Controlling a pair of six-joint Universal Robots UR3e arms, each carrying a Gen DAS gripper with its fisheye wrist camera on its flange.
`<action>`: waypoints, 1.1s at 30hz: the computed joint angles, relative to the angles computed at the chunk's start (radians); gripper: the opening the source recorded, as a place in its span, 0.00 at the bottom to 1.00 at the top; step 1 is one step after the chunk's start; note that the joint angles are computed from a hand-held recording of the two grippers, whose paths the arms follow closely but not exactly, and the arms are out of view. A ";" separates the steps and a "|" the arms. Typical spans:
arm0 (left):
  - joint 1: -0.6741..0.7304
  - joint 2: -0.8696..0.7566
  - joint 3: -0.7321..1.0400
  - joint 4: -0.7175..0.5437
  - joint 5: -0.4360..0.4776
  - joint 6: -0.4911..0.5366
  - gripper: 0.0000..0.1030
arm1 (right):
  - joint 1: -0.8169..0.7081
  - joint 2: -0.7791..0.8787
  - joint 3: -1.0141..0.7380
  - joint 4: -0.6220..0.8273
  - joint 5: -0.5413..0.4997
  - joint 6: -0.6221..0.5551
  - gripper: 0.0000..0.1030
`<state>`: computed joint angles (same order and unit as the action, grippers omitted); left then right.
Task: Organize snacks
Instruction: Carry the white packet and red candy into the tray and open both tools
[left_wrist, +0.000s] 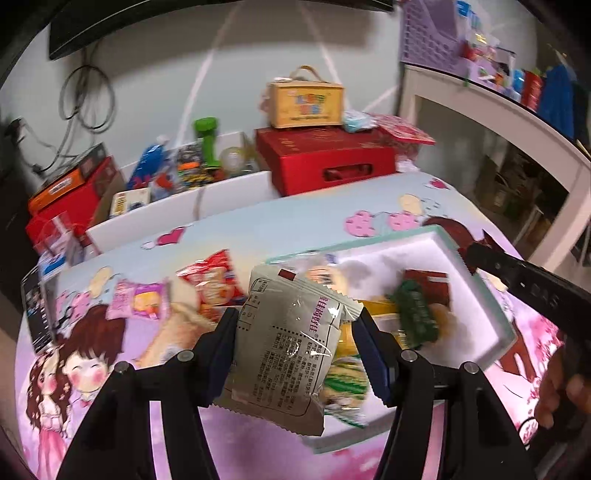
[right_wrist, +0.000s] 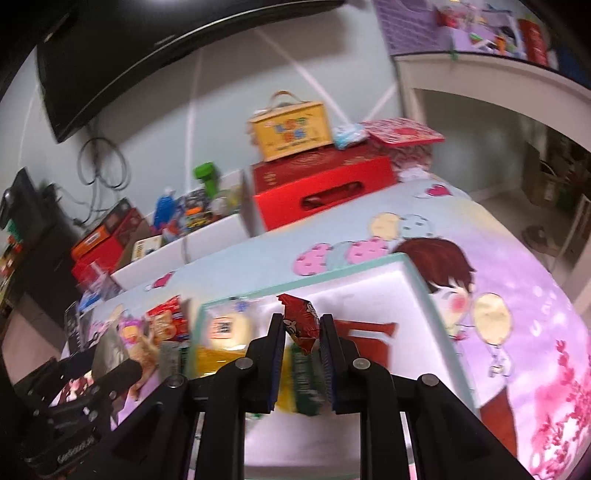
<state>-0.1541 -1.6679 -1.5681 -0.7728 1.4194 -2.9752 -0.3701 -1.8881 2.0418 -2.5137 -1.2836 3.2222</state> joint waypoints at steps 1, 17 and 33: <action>-0.014 -0.009 0.008 -0.002 0.000 0.001 0.62 | -0.024 -0.009 0.003 0.017 0.001 -0.008 0.20; -0.207 -0.166 0.111 -0.051 0.047 0.014 0.62 | -0.157 0.038 0.011 0.115 0.017 -0.056 0.21; -0.214 -0.168 0.142 -0.083 0.101 0.008 0.80 | -0.107 0.107 -0.024 0.139 -0.040 -0.028 0.49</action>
